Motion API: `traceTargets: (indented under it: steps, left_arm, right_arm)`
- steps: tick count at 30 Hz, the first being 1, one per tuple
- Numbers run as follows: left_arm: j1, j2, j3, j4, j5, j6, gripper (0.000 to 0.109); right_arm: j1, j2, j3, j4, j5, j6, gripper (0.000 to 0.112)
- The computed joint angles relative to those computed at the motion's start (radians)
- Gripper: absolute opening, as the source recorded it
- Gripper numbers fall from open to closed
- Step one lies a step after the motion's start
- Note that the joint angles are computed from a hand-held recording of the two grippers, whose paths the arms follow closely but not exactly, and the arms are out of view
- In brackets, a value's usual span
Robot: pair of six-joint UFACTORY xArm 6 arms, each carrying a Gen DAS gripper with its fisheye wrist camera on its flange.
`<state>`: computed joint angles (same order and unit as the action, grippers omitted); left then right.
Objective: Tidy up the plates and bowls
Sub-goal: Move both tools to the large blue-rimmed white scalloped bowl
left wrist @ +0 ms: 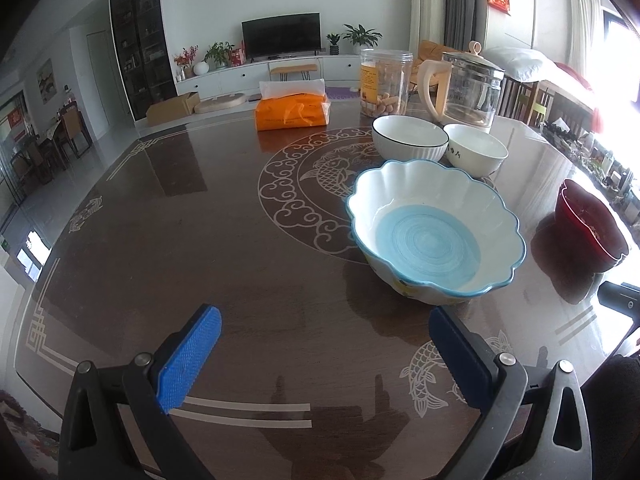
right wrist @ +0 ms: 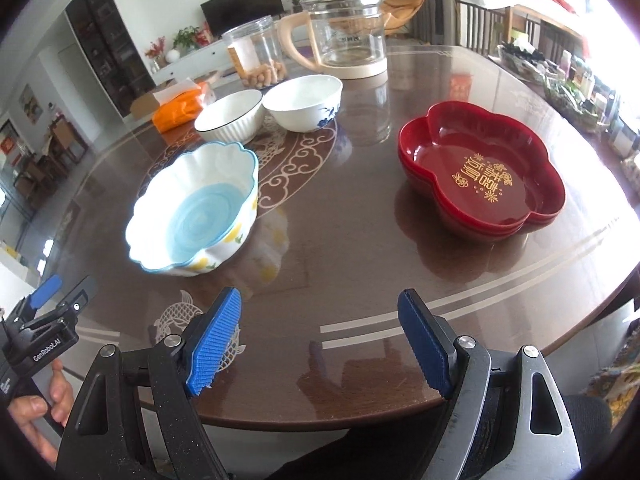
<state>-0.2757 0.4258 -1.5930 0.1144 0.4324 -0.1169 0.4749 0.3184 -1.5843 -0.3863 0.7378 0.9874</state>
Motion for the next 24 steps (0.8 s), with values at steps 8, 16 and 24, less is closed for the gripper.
traceTargets:
  steps: [8,16,24]
  left_arm:
    - [-0.001,0.047,-0.068,0.091,0.049,-0.027,0.103]
    - [-0.005,0.069,-0.104,0.130,0.061,-0.021,0.103]
    - [-0.011,0.134,-0.222,0.025,0.120,0.097,0.103]
  right_arm:
    - [0.003,0.062,-0.111,0.108,0.035,-0.158,0.083]
    - [0.003,0.118,-0.234,0.092,0.103,-0.221,0.083]
    - [0.001,0.241,-0.433,0.022,0.191,-0.264,0.083]
